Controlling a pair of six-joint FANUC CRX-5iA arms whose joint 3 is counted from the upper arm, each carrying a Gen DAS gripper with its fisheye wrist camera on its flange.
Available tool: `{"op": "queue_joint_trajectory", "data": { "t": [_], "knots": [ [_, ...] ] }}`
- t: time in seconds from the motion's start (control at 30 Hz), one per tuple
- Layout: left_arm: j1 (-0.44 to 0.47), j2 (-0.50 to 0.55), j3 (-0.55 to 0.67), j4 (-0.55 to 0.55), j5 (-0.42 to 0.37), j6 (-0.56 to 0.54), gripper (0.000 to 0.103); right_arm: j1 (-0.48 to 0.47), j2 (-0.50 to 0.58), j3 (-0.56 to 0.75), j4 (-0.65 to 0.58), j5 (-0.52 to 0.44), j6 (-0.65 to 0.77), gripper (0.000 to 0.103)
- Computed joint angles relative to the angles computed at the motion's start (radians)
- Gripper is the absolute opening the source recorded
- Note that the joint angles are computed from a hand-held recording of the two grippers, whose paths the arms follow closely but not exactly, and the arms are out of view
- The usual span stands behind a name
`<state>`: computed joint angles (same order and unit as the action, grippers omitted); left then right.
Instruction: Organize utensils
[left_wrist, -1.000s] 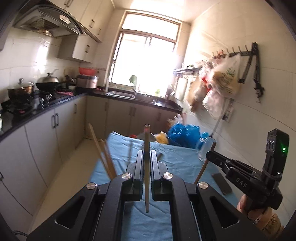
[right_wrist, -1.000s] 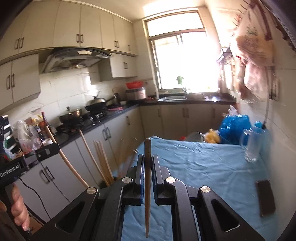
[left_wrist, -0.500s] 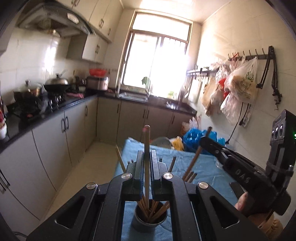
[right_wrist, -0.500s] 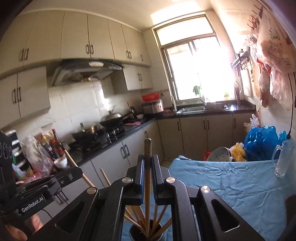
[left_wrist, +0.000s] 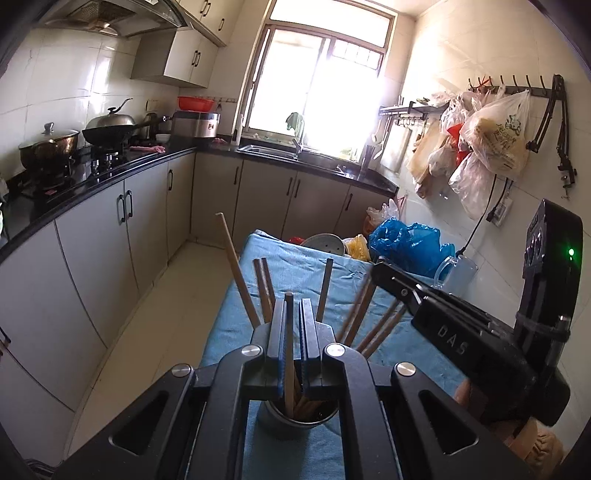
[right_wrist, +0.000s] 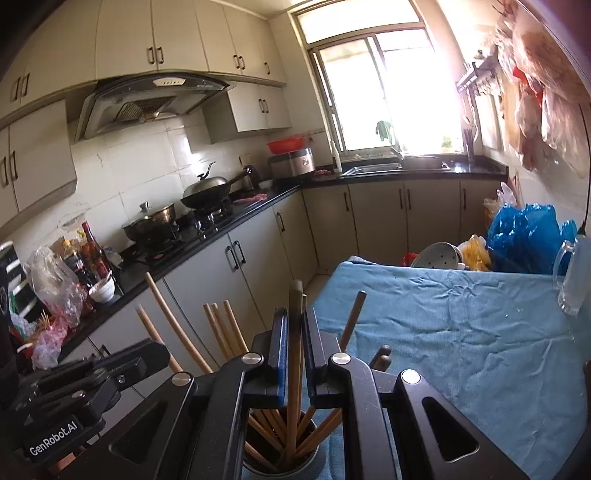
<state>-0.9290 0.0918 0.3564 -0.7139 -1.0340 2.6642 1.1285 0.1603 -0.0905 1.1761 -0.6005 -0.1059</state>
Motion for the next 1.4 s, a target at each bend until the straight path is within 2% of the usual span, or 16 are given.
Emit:
{"op": "queue_joint_trajectory", "data": {
  "t": [0.07, 0.13, 0.2, 0.33, 0.4, 0.53, 0.7, 0.8, 0.97, 1.1, 1.2, 1.4],
  "knots": [
    [-0.009, -0.006, -0.002, -0.013, -0.008, 0.015, 0.007, -0.004, -0.008, -0.009, 0.018, 0.0, -0.021, 0.018],
    [-0.02, -0.012, -0.006, -0.027, -0.014, 0.032, 0.014, -0.009, -0.023, -0.023, 0.045, 0.004, -0.047, 0.028],
    [-0.037, -0.017, -0.008, -0.053, -0.03, 0.052, 0.031, -0.01, -0.041, -0.044, 0.08, 0.004, -0.08, 0.029],
    [-0.095, -0.014, 0.003, -0.126, -0.084, 0.103, 0.041, -0.006, -0.083, -0.094, 0.126, -0.005, -0.13, 0.038],
    [-0.127, -0.011, 0.008, -0.159, -0.117, 0.127, 0.051, 0.002, -0.106, -0.124, 0.139, -0.018, -0.152, 0.039],
    [-0.196, -0.004, 0.01, -0.233, -0.178, 0.189, 0.064, 0.028, -0.147, -0.184, 0.155, -0.065, -0.175, 0.044],
    [-0.293, 0.033, 0.026, -0.349, -0.292, 0.276, 0.086, 0.073, -0.188, -0.256, 0.165, -0.151, -0.194, 0.049],
    [-0.337, 0.074, 0.054, -0.416, -0.385, 0.303, 0.09, 0.103, -0.206, -0.291, 0.155, -0.201, -0.206, 0.05],
    [-0.371, 0.13, 0.098, -0.458, -0.504, 0.345, 0.098, 0.158, -0.23, -0.344, 0.153, -0.291, -0.248, 0.053],
    [-0.389, 0.155, 0.116, -0.478, -0.57, 0.389, 0.101, 0.184, -0.242, -0.367, 0.136, -0.318, -0.275, 0.055],
    [-0.398, 0.189, 0.148, -0.481, -0.629, 0.374, 0.102, 0.199, -0.246, -0.379, 0.115, -0.326, -0.285, 0.055],
    [-0.387, 0.223, 0.183, -0.439, -0.654, 0.313, 0.103, 0.223, -0.252, -0.402, 0.071, -0.331, -0.302, 0.057]
  ]
}}
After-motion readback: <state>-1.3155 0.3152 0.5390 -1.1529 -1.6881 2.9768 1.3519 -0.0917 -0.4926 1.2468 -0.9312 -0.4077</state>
